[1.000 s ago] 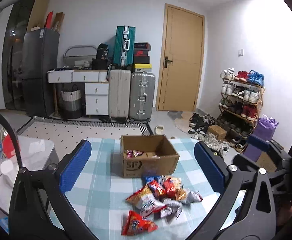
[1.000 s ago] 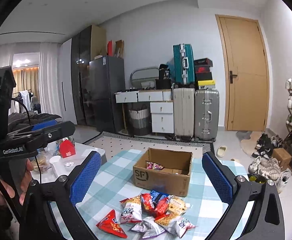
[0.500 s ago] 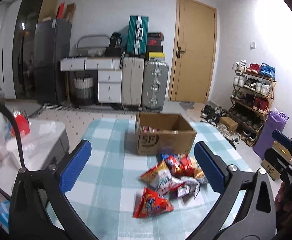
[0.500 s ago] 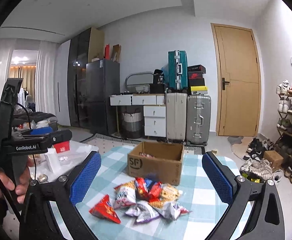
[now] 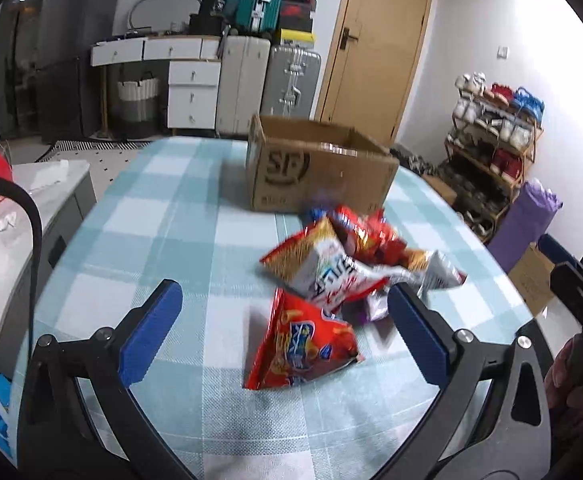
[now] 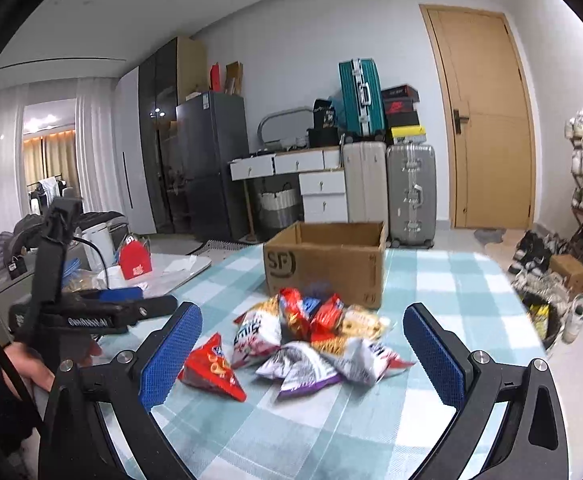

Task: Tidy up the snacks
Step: 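Grasp the red chip bag with the left gripper while the right gripper grasps the white noodle-snack bag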

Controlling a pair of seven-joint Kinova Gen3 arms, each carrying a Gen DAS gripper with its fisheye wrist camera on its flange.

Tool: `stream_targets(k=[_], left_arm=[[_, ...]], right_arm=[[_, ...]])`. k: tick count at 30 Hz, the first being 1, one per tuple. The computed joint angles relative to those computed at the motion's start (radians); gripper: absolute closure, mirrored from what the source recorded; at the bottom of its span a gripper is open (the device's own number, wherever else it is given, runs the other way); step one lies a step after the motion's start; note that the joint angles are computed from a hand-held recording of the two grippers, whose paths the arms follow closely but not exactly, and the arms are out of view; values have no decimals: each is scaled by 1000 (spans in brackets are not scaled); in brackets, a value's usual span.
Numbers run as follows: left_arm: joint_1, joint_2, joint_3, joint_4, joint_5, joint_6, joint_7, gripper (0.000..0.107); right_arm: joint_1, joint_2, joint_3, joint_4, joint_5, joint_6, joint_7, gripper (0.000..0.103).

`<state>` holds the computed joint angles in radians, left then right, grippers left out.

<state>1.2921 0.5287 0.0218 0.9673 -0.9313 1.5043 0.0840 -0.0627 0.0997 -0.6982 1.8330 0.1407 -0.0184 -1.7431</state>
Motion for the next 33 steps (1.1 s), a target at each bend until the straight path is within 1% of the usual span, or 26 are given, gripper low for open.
stream_targets(k=[1, 2, 5, 7, 9, 14, 18, 21, 22, 23, 24, 25, 26, 27, 28, 29, 30, 33], left_arm=[[-15, -1, 13, 26, 1, -27, 10, 5], [-20, 0, 7, 36, 15, -47, 9, 5], [-52, 4, 14, 57, 49, -87, 12, 5], [-77, 7, 15, 78, 70, -126, 21, 5], [-94, 12, 16, 80, 88, -148, 14, 5], [-138, 34, 12, 84, 140, -204, -15, 5], [-179, 30, 9, 119, 186, -286, -21, 7], [-210, 12, 7, 164, 211, -369, -10, 10], [-219, 7, 6, 178, 215, -390, -12, 13], [-220, 0, 5, 189, 216, -400, -13, 20], [-229, 3, 6, 189, 219, -412, -21, 25], [-234, 2, 7, 191, 223, -424, -31, 37], [-239, -4, 7, 205, 223, -449, -34, 46], [-240, -4, 6, 208, 219, -463, -40, 48], [-242, -1, 4, 206, 217, -472, -49, 54], [-241, -2, 3, 208, 217, -476, -54, 57], [-245, 7, 4, 191, 221, -467, -71, 58], [-237, 7, -6, 190, 223, -463, -75, 60]], right_arm=[[-2, 12, 0, 1, 1, -5, 1, 1], [0, 25, -5, 4, 5, -13, -1, 1], [33, 56, -47, 1, 25, -7, -13, 0], [41, 82, -60, -5, 25, -4, -4, 0], [39, 104, -62, -11, 16, -2, 6, 0], [76, 144, -106, -18, -9, 9, 45, 1], [88, 177, -123, -28, -37, 16, 74, 1], [136, 210, -180, -50, -69, 42, 108, 0], [152, 216, -197, -52, -82, 44, 122, 0], [159, 222, -205, -54, -95, 47, 133, 0], [161, 222, -206, -56, -109, 52, 143, 0], [160, 224, -204, -60, -122, 58, 154, 0], [159, 228, -204, -63, -134, 62, 165, 0], [157, 231, -201, -65, -146, 62, 177, 1], [161, 227, -205, -62, -160, 61, 187, 1], [163, 227, -206, -62, -172, 62, 198, 1], [161, 226, -203, -62, -183, 63, 207, 1], [144, 220, -181, -63, -213, 66, 228, 1]])
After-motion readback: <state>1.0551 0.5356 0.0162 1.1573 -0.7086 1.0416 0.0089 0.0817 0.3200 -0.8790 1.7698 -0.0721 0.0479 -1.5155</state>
